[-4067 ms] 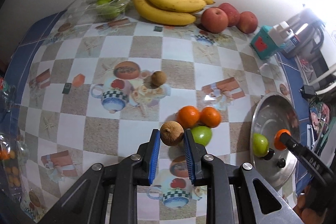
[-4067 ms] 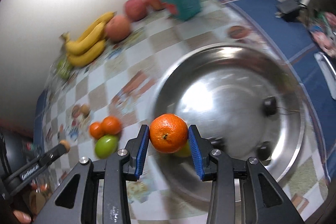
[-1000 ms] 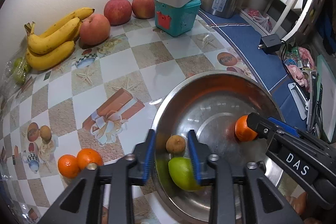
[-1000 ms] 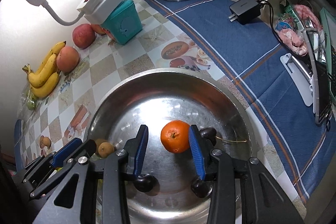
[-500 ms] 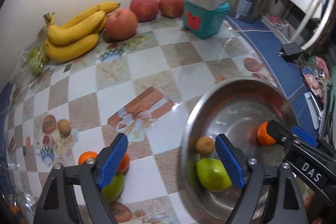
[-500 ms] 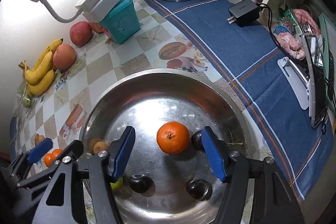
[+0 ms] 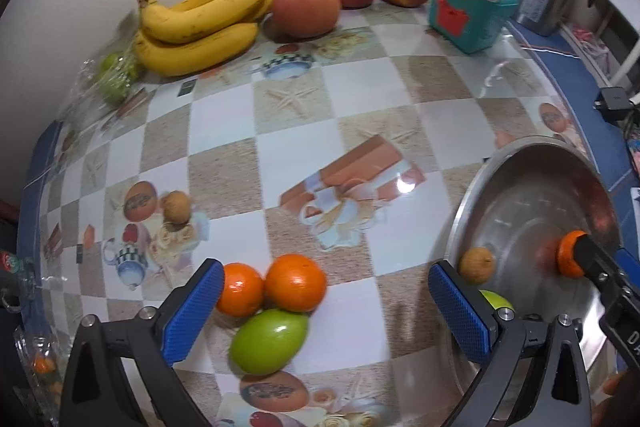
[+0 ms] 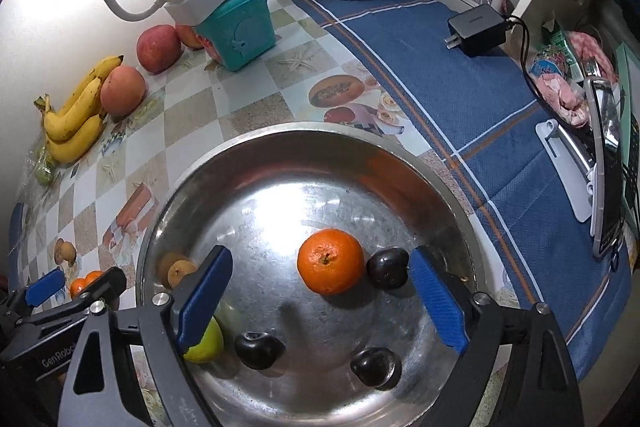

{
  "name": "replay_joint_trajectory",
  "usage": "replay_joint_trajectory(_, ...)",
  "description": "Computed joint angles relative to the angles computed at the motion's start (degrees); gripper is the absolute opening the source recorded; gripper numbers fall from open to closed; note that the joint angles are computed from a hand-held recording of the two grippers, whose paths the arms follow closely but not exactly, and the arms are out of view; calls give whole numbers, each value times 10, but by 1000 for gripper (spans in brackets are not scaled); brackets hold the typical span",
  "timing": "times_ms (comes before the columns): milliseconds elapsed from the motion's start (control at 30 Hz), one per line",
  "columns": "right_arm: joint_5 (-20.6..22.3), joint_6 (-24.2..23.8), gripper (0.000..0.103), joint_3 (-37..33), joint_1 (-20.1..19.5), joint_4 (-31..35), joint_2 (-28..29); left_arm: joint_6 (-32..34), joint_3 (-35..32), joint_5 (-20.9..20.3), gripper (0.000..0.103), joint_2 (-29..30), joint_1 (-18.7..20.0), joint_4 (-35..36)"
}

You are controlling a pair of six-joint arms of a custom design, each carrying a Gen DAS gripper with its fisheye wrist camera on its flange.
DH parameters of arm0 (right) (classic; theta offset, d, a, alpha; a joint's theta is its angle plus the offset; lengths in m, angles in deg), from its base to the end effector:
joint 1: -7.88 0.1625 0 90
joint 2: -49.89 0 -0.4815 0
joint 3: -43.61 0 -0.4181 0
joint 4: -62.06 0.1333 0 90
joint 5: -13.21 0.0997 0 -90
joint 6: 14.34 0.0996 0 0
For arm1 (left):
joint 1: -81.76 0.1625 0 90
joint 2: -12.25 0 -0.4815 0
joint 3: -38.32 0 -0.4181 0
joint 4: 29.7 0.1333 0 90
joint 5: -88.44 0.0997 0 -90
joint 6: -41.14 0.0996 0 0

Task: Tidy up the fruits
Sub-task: 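Withdraw both open tools from the basin back over the table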

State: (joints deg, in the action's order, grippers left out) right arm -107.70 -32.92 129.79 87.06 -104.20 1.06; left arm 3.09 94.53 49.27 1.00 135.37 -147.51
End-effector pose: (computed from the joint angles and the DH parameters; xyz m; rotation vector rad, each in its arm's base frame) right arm -0.0659 -0.7821 0.2674 -0.0710 -2.3937 0.6471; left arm -0.3317 -0.8050 -0.1285 0.1280 2.2413 -0.3747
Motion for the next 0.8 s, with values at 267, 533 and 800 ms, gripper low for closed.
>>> replay_joint_trajectory(267, 27, -36, 101, 14, 0, -46, -2, -14, 13, 29, 103, -12, -1, 11)
replay_joint_trajectory(533, 52, -78, 101, 28, 4, -93, -2, -7, 39, 70, 103, -32, -4, 12)
replay_joint_trajectory(800, 102, -88, 101, 41, 5, -78, -10, -23, 77, 95, 103, -66, 3, 20)
